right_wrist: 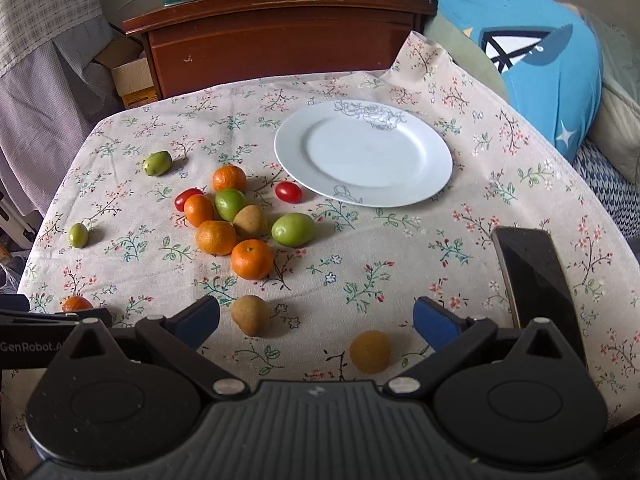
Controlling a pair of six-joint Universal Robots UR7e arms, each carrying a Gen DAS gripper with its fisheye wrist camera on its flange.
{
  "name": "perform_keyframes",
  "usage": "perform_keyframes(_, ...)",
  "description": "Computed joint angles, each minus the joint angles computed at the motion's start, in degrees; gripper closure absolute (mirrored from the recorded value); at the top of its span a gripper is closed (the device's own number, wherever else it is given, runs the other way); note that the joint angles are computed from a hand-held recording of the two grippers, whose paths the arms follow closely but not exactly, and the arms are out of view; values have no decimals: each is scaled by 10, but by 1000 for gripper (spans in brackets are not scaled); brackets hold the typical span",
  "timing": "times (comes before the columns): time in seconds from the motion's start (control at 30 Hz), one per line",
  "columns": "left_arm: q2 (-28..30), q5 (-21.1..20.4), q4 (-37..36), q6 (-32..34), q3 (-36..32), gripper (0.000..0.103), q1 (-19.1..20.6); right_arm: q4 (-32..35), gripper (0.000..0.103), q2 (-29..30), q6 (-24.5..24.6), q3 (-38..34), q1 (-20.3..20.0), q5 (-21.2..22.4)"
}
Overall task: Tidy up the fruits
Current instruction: 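Move the right tool toward a brown kiwi while the left tool approaches a mandarin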
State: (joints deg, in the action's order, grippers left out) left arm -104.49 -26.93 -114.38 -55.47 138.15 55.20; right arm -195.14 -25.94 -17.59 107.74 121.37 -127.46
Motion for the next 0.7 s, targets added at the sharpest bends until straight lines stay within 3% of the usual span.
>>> perform_keyframes(0.37,16,13,66,-56,-22,3,2,23,1,14,2,-20,6,-14)
perform_keyframes(0.53,19,16,96,-76,-27,3,3,87,2,5,58,-23,-1,-7)
perform_keyframes(0.7,17,19,117,-93,-30,3,-1,84,3,6,62,-22,-1,-2)
